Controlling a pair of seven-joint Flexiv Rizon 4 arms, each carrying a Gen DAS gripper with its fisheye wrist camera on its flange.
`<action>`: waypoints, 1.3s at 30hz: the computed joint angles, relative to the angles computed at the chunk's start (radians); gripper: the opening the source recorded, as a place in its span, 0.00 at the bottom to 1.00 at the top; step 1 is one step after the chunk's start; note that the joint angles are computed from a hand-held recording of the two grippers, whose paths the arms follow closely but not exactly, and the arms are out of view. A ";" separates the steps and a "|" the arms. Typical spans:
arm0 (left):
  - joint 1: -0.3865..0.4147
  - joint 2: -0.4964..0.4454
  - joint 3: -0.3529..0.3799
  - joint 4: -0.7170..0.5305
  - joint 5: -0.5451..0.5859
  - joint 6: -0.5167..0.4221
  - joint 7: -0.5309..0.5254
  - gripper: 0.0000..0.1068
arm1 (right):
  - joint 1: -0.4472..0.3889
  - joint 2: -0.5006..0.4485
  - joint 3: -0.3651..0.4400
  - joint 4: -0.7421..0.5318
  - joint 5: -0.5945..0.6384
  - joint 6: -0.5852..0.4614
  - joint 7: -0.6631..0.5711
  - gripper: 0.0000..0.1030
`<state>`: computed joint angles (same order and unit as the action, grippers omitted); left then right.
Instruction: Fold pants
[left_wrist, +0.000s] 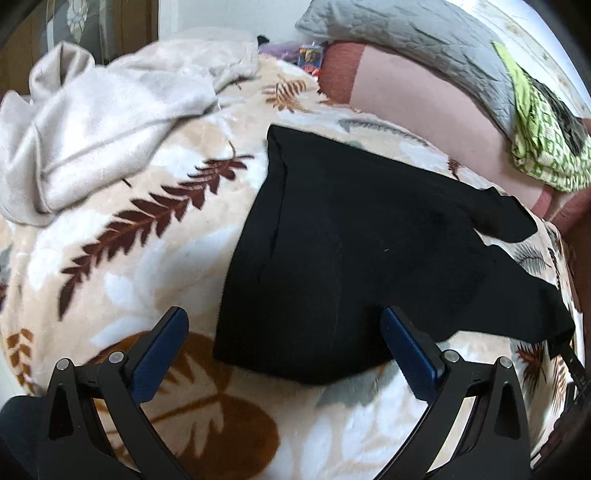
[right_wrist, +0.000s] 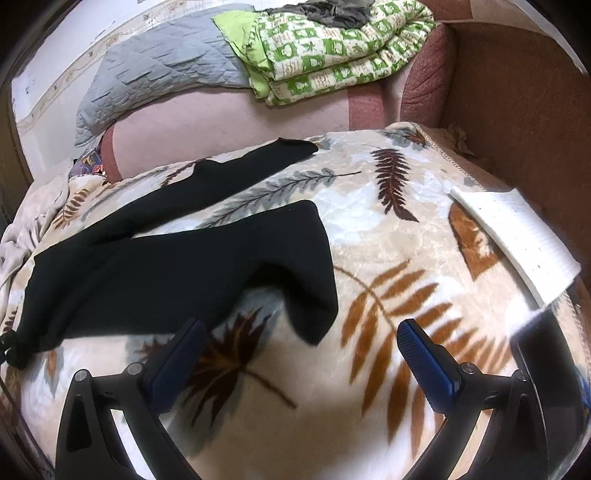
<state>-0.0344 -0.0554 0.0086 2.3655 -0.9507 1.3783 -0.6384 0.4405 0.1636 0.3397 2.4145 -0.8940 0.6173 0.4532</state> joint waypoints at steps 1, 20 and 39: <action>0.003 -0.010 0.004 -0.007 0.024 -0.012 -0.027 0.96 | -0.009 -0.002 -0.014 0.007 -0.005 0.031 -0.005 1.00; 0.037 -0.065 -0.023 -0.116 0.141 -0.149 -0.014 0.15 | -0.182 -0.093 -0.146 0.028 -0.369 0.515 0.254 0.11; 0.099 -0.018 0.045 -0.084 0.351 -0.189 -0.007 0.16 | -0.139 0.131 0.007 0.202 -0.157 0.502 0.357 0.72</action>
<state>0.0648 -0.0738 0.0536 2.2811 -0.5993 1.1891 -0.6457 0.3017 0.2946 0.3464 2.6166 -1.0506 1.1194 0.8103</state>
